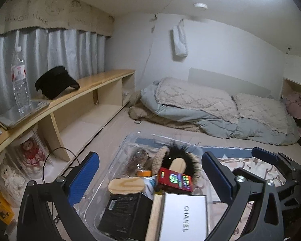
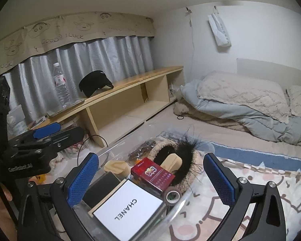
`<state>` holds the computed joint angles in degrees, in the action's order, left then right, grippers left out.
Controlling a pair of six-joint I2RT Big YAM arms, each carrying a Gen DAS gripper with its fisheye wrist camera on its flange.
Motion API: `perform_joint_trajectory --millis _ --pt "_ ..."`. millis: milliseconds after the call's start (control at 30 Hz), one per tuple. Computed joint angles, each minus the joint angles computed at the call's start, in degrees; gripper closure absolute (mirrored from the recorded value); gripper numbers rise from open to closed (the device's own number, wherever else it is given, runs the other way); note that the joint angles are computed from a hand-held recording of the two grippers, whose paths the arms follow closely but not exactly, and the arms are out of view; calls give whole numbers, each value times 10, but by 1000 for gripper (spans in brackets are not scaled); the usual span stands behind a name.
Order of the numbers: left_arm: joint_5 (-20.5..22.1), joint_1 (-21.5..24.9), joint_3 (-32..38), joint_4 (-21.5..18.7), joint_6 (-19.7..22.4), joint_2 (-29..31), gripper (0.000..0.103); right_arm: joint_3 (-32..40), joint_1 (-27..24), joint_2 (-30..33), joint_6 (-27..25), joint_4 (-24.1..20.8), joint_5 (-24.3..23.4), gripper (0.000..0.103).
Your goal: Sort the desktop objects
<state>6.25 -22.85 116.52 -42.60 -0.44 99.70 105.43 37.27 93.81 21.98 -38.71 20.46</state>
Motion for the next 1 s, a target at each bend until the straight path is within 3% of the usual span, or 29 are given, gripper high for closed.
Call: perform_joint_trajectory --millis 233,567,1000 --pt "3 -13 -74 37 9 -56 0 -36 10 -38 -12 0 23 0" --pt "4 -28 -167 81 9 -116 0 -125 24 -105 -21 33 48 0" --pt "12 -44 -246 111 5 -157 0 -229 36 -175 -19 64 74 0"
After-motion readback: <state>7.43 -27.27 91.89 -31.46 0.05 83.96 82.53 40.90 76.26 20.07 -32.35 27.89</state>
